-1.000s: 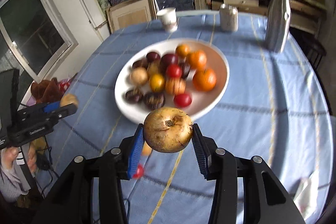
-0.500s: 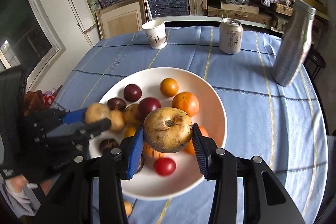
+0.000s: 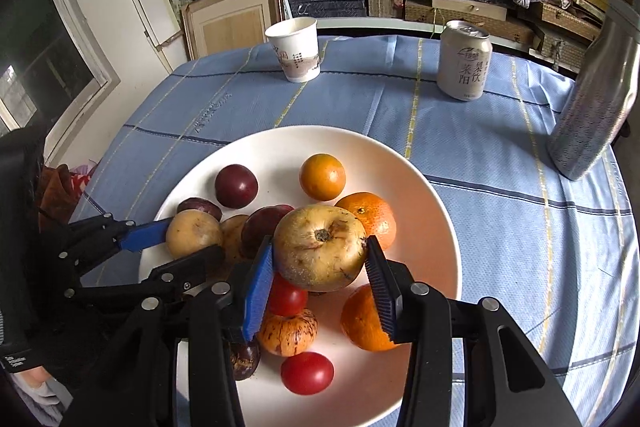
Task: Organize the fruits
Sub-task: 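Carry both pears onto the plate and open both tools, then move both tools back to the last cherry tomato and small brown fruit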
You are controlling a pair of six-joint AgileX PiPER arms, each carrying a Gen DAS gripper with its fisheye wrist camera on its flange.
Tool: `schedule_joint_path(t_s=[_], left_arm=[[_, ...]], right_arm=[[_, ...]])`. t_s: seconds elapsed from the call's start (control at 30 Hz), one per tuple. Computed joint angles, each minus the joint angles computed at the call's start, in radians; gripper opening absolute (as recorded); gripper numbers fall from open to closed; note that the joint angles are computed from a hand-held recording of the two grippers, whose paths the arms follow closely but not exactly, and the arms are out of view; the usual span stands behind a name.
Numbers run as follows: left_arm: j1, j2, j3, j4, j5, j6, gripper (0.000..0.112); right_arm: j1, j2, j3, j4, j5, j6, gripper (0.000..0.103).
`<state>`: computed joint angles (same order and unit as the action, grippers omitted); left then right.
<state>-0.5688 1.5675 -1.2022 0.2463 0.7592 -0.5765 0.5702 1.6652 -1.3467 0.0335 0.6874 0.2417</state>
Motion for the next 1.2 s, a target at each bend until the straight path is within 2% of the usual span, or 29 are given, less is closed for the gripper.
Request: schedule_joint_path(t_s=[0.1, 0.17, 0.23, 0.33, 0.4, 0.6, 0.77, 0.9, 1.0, 1.1, 1.2], left_arm=[[-0.001, 0.000, 0.000, 0.003, 0.002, -0.004, 0.046], [-0.004, 0.000, -0.002, 0.009, 0.007, -0.021, 0.060], [-0.013, -0.009, 0.003, 0.038, 0.017, -0.055, 0.068], [-0.013, -0.035, 0.013, 0.039, 0.029, -0.068, 0.070], [-0.014, -0.060, 0.021, 0.050, 0.041, -0.087, 0.072], [-0.027, -0.185, 0.065, 0.086, 0.106, -0.155, 0.075], [-0.092, -0.292, 0.110, 0.123, 0.186, -0.229, 0.078], [-0.193, -0.370, 0.161, 0.135, 0.241, -0.304, 0.080], [-0.340, -0.408, 0.217, 0.167, 0.280, -0.393, 0.081], [-0.495, -0.393, 0.261, 0.208, 0.312, -0.485, 0.081], [-0.613, -0.371, 0.301, 0.229, 0.303, -0.553, 0.081]], right_arm=[[0.006, 0.008, -0.006, -0.010, 0.006, 0.010, 0.047], [0.006, 0.008, -0.008, -0.008, 0.012, 0.015, 0.047], [-0.002, 0.012, -0.015, 0.011, 0.023, 0.005, 0.049], [0.002, -0.003, -0.009, -0.010, 0.024, 0.026, 0.056], [0.002, -0.021, -0.001, -0.012, 0.028, 0.033, 0.056], [0.013, -0.163, 0.064, -0.053, 0.033, 0.082, 0.056], [0.029, -0.353, 0.169, -0.129, 0.057, 0.201, 0.061], [0.054, -0.509, 0.277, -0.179, 0.097, 0.303, 0.066], [0.069, -0.617, 0.372, -0.170, 0.142, 0.348, 0.068], [0.097, -0.715, 0.465, -0.159, 0.186, 0.401, 0.068], [0.193, -0.810, 0.544, -0.213, 0.261, 0.519, 0.068]])
